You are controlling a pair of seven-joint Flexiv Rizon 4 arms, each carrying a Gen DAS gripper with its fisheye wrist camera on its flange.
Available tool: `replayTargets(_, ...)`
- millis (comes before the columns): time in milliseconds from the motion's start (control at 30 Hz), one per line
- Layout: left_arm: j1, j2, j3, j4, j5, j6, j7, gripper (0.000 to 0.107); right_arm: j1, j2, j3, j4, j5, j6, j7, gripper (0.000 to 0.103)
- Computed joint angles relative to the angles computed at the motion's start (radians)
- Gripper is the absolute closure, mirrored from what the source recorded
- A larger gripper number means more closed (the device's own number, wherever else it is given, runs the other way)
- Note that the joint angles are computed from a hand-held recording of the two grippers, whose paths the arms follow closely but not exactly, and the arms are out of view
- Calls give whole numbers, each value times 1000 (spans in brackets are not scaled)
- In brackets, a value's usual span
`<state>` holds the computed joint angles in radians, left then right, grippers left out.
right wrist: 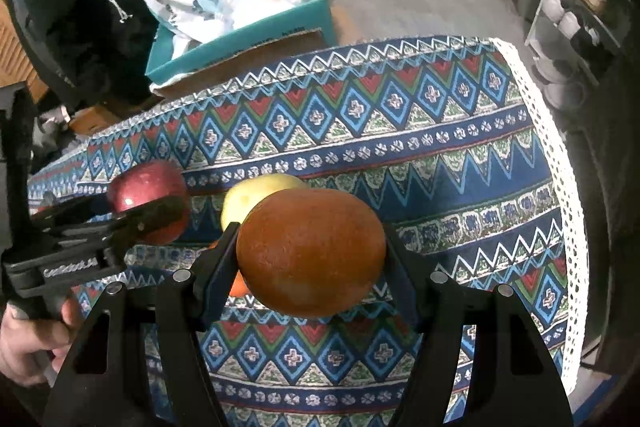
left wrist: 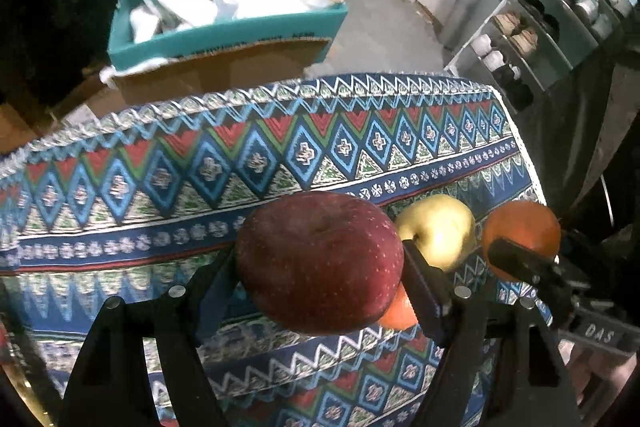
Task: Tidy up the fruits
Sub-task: 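Lift the red apple and large orange off the cloth with both tools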
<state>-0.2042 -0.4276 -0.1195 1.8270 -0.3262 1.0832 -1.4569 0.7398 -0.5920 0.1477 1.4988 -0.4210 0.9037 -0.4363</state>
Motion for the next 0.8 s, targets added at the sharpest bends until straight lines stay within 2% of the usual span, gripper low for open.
replayTargets(533,5,166,43,117,63,40,18,28,50,11,-12,-61,-74,-20,-9,35)
replayTargets(800,17,259,54,184,58,65,44,28,80,3,-18,-109,-100,-24,-22,35)
